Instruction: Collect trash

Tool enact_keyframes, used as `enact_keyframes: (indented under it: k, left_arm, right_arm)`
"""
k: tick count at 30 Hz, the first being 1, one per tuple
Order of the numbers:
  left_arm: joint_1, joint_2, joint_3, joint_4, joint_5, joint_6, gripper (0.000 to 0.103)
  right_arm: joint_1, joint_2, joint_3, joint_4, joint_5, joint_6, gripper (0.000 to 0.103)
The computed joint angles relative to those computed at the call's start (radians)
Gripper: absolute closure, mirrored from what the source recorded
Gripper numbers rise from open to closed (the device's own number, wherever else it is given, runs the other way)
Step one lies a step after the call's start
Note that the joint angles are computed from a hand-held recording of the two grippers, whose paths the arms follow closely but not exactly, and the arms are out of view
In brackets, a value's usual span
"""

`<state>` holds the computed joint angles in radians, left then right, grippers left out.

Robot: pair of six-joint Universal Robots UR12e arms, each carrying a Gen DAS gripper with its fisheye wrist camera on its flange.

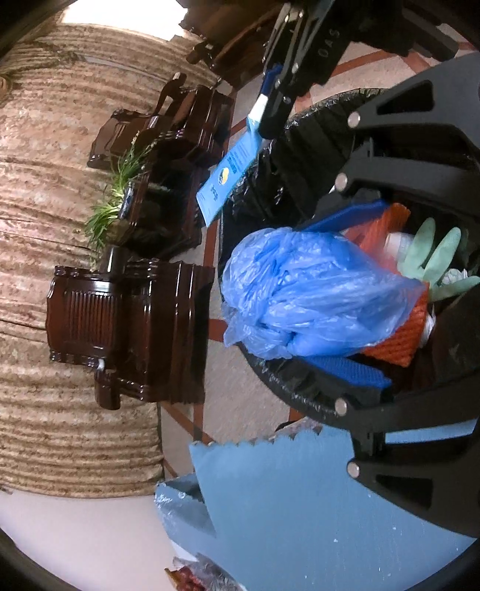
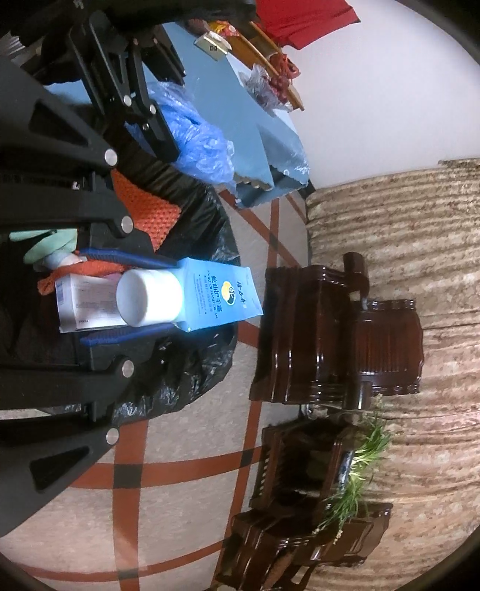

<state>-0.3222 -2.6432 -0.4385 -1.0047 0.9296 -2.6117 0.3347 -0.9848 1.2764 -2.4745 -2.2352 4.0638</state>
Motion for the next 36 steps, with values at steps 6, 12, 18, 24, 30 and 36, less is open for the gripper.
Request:
enact_keyframes:
  k: [6, 12, 18, 24, 30, 36]
  left_arm:
    - [0.004, -0.024, 0.049, -0.054, -0.034, 0.011, 0.018]
    - [0.014, -0.007, 0.016, -0.019, -0.039, 0.001, 0.013]
    - [0.034, 0.036, -0.047, 0.048, 0.009, -0.025, 0.009]
    - [0.058, 0.098, -0.138, 0.123, 0.06, -0.055, 0.009]
    - [0.079, 0.162, -0.233, 0.196, 0.094, -0.083, 0.009]
    - [0.099, 0.217, -0.314, 0.262, 0.103, -0.123, 0.009]
  right_arm:
    - [-0.005, -0.005, 0.011, 0.031, -0.016, 0.034, 0.044]
    - [0.007, -0.012, 0.017, 0.061, -0.063, 0.063, 0.008]
    - [0.016, -0.016, 0.013, 0.048, -0.049, 0.054, 0.006]
    - [0.03, -0.005, -0.025, 0.031, -0.026, 0.03, 0.006]
    - [0.054, 0.015, -0.08, 0.036, -0.016, 0.002, 0.006]
    - [0.077, 0.03, -0.128, 0.041, -0.027, -0.029, 0.006]
